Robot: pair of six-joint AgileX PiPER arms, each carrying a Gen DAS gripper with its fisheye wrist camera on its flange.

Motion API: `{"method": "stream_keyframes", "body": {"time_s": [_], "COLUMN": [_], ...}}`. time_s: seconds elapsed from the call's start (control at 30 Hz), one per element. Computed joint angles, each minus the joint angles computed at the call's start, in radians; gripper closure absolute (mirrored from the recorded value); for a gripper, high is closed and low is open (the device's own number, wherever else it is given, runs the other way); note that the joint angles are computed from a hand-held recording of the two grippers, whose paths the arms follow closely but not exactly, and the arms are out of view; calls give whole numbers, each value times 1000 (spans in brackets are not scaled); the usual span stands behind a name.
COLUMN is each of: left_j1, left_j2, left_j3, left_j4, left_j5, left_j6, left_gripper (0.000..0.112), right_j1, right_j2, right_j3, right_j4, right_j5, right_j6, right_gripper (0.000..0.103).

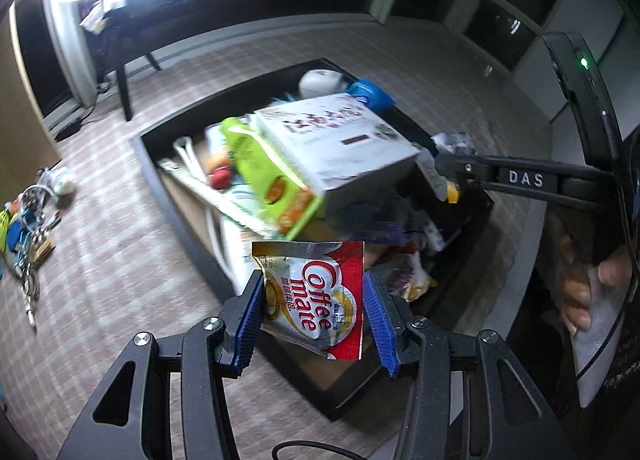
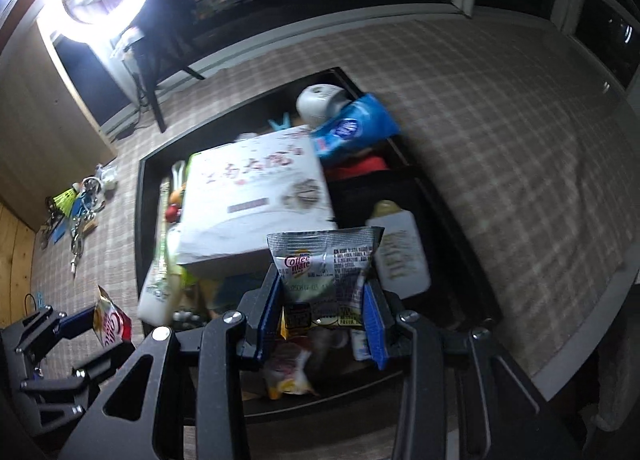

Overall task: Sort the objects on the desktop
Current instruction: 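Carry both Coffee-mate sachets over the black box and open both grippers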

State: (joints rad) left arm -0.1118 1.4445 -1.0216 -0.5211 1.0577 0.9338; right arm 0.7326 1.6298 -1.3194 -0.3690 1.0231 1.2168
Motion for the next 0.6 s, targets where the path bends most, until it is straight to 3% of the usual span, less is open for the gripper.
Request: {"method": "stream_keyframes", "body": {"time_s": [0.13,0.17,0.23,0.27,0.6], "left_j1": [-42,-52,-73,-72,19], "left_j2": [-9,-3,10,8,18], "left_j3": [9,3,-8,-6,-40], "left_j4": [6,12,38,37,36], "left_j5": [-6,6,12,3,12], "left_j6": [-23,-31,-71,-81,-78], "left_gripper": [65,59,40,37,40], "right_j1": [-15,-19,-30,-30,-10], "right_j2": [-27,-33,-35,-35,-10], "right_j3": [33,39,39,34,-37], "right_j4": [7,11,32,30,15], "right_j5": [-8,-13,-15,-5,-2], "right_j6": [-11,-22,-48,-42,-57], "right_gripper": [66,64,52,42,39]}}
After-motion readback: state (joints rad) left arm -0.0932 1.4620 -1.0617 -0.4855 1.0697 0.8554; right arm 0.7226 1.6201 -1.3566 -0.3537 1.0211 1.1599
